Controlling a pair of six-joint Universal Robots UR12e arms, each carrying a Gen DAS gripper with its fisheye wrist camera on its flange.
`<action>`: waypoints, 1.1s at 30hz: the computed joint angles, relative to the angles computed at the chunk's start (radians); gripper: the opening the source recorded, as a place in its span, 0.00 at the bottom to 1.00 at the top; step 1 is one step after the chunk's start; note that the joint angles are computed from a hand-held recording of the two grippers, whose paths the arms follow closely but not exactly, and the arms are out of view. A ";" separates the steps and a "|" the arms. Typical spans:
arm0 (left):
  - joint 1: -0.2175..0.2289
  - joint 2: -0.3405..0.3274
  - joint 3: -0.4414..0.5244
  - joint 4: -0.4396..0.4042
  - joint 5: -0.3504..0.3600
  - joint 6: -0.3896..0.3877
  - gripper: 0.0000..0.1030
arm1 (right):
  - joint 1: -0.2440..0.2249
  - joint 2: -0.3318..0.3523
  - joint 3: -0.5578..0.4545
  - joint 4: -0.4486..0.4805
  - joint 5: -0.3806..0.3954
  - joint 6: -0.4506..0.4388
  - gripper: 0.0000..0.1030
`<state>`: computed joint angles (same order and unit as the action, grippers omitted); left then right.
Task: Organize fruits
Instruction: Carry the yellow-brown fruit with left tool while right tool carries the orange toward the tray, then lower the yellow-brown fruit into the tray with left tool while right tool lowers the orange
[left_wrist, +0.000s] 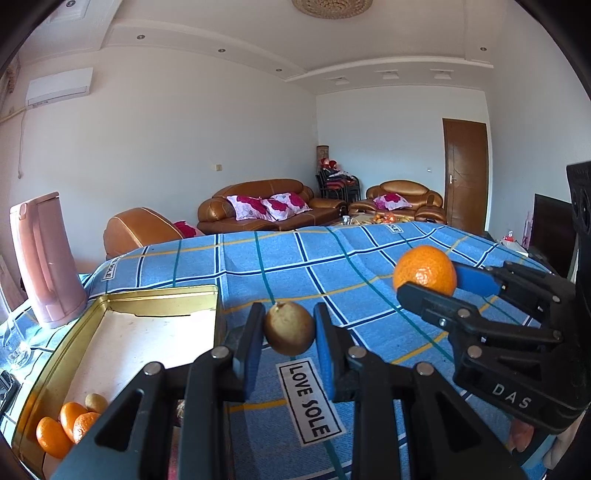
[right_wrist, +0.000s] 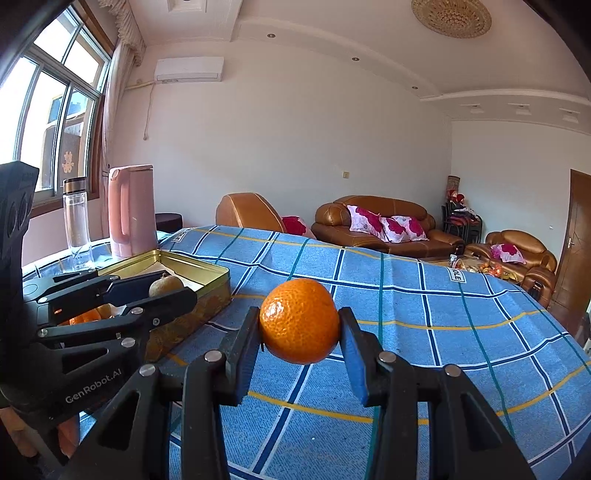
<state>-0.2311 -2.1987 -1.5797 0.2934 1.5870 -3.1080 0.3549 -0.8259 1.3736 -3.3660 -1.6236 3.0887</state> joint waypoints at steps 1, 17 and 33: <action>0.002 0.002 -0.004 0.006 0.002 -0.003 0.27 | 0.002 0.000 0.002 -0.004 -0.002 -0.001 0.43; 0.036 0.032 -0.063 0.051 0.014 -0.037 0.27 | 0.024 0.003 0.001 -0.018 0.020 -0.030 0.43; 0.071 0.053 -0.107 0.078 0.042 -0.082 0.27 | 0.047 0.014 -0.015 -0.013 0.048 -0.068 0.43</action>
<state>-0.1604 -2.1458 -1.6863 0.3717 1.6289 -3.1898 0.4019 -0.8122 1.3591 -3.3786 -1.5754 3.0206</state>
